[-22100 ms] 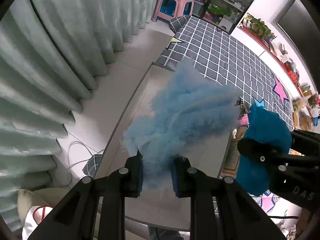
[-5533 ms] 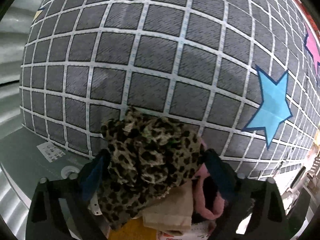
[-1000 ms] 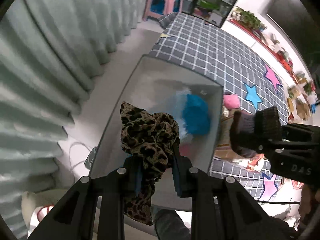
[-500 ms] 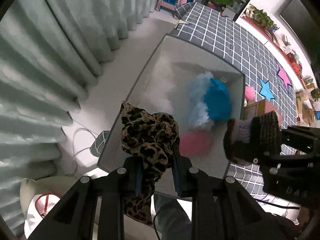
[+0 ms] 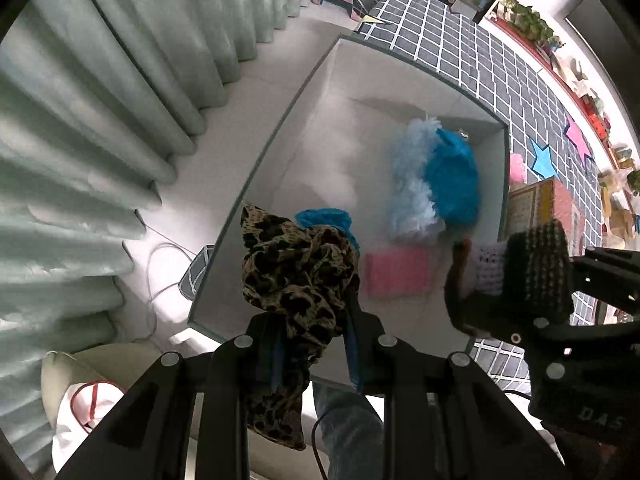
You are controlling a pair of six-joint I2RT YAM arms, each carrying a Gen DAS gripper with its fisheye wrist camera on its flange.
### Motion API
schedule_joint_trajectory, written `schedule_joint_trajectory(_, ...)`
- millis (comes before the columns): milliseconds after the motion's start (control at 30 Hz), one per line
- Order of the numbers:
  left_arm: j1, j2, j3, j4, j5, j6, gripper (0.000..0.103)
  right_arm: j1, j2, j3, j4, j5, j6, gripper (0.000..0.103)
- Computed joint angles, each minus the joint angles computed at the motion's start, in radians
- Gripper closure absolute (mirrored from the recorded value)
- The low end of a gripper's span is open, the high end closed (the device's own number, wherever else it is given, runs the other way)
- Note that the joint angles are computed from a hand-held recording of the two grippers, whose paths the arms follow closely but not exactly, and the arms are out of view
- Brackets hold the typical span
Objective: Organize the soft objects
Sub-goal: 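Carry the scarf and beanie with both grippers over the white box, then open both grippers to drop the scarf and beanie into the box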
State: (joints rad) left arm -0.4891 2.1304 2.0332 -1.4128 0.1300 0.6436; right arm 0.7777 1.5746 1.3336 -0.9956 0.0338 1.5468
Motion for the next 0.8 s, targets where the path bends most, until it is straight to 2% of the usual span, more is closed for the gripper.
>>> schedule_joint_trajectory(300, -0.005, -0.017, -0.042, 0.015, -0.012, 0.002, 0.076, -0.001, 0.008, -0.033, 0.047, -0.012, -0.004, 0.058)
schedule_joint_trajectory(800, -0.01, -0.035, -0.084, 0.036, -0.026, 0.002, 0.076, 0.02, 0.015, -0.032, 0.05, 0.001, 0.019, 0.058)
